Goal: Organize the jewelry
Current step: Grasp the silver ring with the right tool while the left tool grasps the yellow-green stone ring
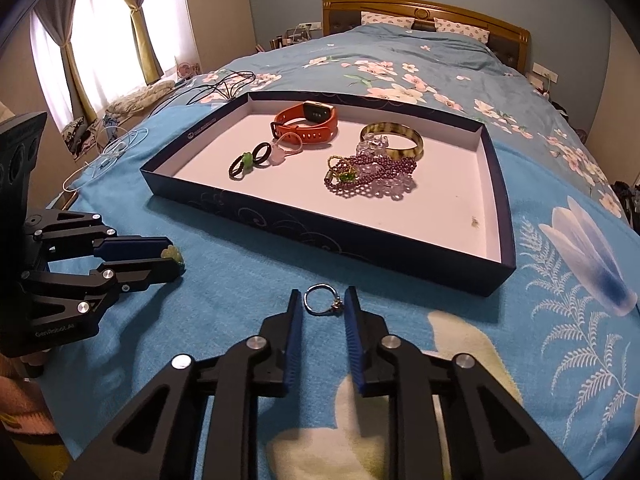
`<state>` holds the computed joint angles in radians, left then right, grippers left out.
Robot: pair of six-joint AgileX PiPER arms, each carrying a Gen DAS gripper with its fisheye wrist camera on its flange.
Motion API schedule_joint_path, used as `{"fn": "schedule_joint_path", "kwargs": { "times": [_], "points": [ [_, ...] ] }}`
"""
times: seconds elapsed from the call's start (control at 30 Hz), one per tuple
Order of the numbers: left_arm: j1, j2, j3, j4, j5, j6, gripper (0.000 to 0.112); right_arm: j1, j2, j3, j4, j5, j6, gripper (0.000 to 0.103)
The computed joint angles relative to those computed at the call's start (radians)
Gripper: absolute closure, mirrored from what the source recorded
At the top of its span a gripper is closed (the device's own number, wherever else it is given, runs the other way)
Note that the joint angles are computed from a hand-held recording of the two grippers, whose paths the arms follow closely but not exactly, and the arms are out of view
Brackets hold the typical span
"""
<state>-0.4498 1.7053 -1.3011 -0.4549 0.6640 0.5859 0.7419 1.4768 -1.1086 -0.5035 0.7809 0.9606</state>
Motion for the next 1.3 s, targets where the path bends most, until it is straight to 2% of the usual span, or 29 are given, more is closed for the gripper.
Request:
{"fn": "schedule_joint_path", "kwargs": {
  "times": [0.07, 0.1, 0.13, 0.43, 0.63, 0.97, 1.3],
  "points": [
    [0.0, -0.001, 0.0, -0.001, 0.0, -0.001, 0.094, -0.001, -0.002, 0.001, 0.001, 0.0, -0.001, 0.087],
    [-0.001, -0.001, 0.0, -0.002, 0.0, -0.002, 0.094, 0.0, -0.002, 0.001, 0.001, -0.001, -0.002, 0.096],
    [0.0, -0.003, 0.002, -0.003, -0.001, -0.002, 0.094, -0.004, -0.003, 0.002, 0.009, -0.007, -0.013, 0.1],
    [0.012, -0.003, 0.004, -0.024, 0.004, 0.008, 0.094, -0.001, -0.004, 0.003, 0.006, -0.011, -0.007, 0.1],
    [0.016, -0.007, 0.011, -0.035, -0.004, 0.014, 0.094, 0.005, -0.049, 0.04, -0.003, -0.045, 0.019, 0.1],
    [0.018, -0.043, 0.037, -0.058, -0.022, 0.038, 0.094, 0.055, -0.12, 0.08, -0.112, -0.053, 0.135, 0.1],
    [0.042, -0.1, 0.041, -0.139, -0.035, 0.096, 0.094, 0.062, -0.145, 0.073, -0.165, -0.06, 0.176, 0.1]
  ]
}}
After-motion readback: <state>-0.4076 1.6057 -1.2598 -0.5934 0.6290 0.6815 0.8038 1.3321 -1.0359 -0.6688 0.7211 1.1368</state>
